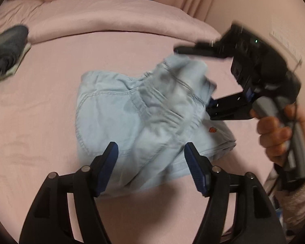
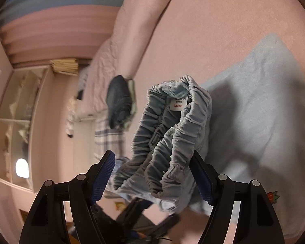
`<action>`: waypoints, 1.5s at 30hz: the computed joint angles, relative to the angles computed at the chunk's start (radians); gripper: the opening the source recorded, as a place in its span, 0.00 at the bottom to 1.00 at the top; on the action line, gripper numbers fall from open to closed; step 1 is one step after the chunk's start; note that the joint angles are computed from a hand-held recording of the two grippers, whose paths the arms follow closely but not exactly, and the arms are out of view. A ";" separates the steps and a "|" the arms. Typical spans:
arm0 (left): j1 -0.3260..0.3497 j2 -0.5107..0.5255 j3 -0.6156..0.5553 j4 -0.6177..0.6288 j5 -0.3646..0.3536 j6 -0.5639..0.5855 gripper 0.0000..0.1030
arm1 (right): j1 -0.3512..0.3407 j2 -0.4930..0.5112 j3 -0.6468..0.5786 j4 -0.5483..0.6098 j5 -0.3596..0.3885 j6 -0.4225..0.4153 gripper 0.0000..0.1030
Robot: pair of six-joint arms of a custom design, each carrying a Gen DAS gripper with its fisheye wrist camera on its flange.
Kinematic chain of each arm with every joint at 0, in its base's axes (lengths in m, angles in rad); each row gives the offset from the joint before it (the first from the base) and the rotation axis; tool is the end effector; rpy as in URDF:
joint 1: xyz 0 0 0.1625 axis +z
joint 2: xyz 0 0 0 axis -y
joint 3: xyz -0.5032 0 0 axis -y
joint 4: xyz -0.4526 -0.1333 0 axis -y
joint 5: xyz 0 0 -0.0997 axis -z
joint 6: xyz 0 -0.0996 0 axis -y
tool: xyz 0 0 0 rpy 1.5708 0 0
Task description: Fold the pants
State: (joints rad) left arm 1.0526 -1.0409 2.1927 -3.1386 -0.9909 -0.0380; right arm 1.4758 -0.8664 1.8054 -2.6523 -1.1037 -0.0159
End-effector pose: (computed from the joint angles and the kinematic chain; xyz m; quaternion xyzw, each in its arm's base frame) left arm -0.1158 -0.5824 0.1473 0.1656 0.9247 -0.2671 0.2147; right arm 0.1105 -0.7182 0.1068 0.0219 0.9703 -0.0819 0.2267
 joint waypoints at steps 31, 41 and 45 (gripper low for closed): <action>0.040 -0.054 0.031 -0.057 0.008 -0.130 0.68 | 0.070 -0.056 0.031 -0.103 -0.291 -0.202 0.35; 0.058 -0.040 -0.002 -0.021 -0.006 -0.134 0.68 | 0.024 -0.066 0.059 -0.110 -0.278 -0.183 0.35; 0.059 -0.034 -0.012 -0.007 -0.008 -0.131 0.68 | 0.005 -0.065 0.069 -0.120 -0.277 -0.178 0.34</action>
State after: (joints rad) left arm 1.1118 -1.0751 2.1806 -3.1458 -0.9989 -0.1690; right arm 1.4804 -0.9309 1.8745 -2.7723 -1.3803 -0.1940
